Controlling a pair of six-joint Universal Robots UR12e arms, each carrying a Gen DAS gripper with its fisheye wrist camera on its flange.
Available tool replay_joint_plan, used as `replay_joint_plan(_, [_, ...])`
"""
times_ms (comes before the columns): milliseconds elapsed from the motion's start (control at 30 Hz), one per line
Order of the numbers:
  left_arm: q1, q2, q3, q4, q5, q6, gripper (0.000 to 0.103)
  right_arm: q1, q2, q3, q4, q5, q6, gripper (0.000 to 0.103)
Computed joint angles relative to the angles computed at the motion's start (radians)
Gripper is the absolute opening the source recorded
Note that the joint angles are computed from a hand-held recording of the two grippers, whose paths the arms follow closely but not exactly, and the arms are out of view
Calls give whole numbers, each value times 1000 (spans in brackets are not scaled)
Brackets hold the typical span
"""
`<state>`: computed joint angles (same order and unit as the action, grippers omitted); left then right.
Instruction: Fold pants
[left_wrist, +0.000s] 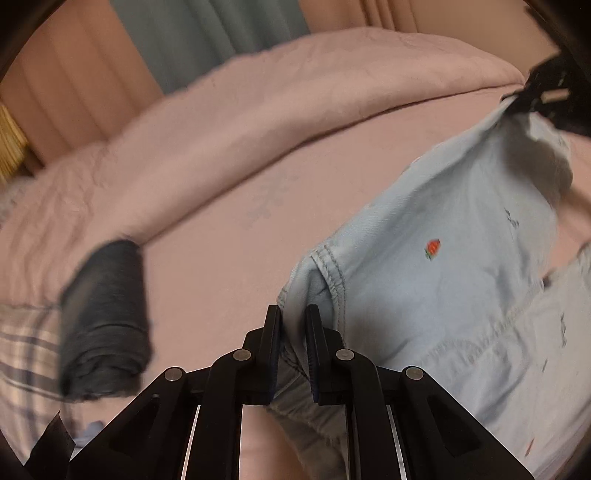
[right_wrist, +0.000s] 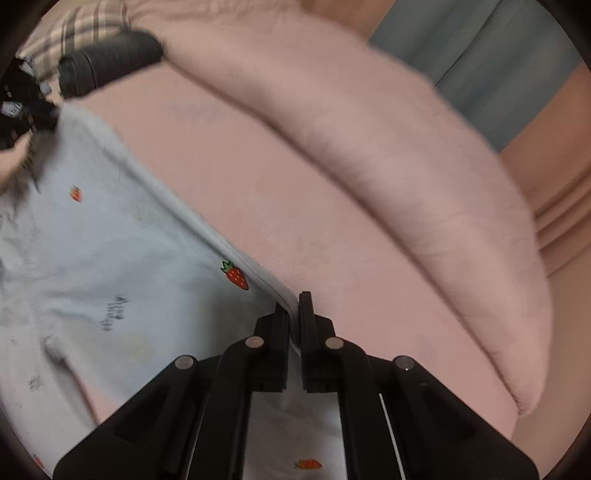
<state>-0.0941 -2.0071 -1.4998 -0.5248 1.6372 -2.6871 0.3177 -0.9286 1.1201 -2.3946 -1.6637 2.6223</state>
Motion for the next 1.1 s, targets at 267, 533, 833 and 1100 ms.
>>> replay_joint_plan(267, [49,178,-286,330,-100,-27,12,28,-291,428,-310,36,-77,4])
replay_joint_plan(533, [42,264,-412,300,-90,-65,12,81,-426,630,-234,61,-178,4])
replay_joint_plan(833, [14,291,-479,345,-35,-78,12,112,-439,675,-218,4,-211,5])
replay_joint_plan(1100, [8,284,-490,313,-17,-76,12,125,-433,659,-160,-14,-250,5])
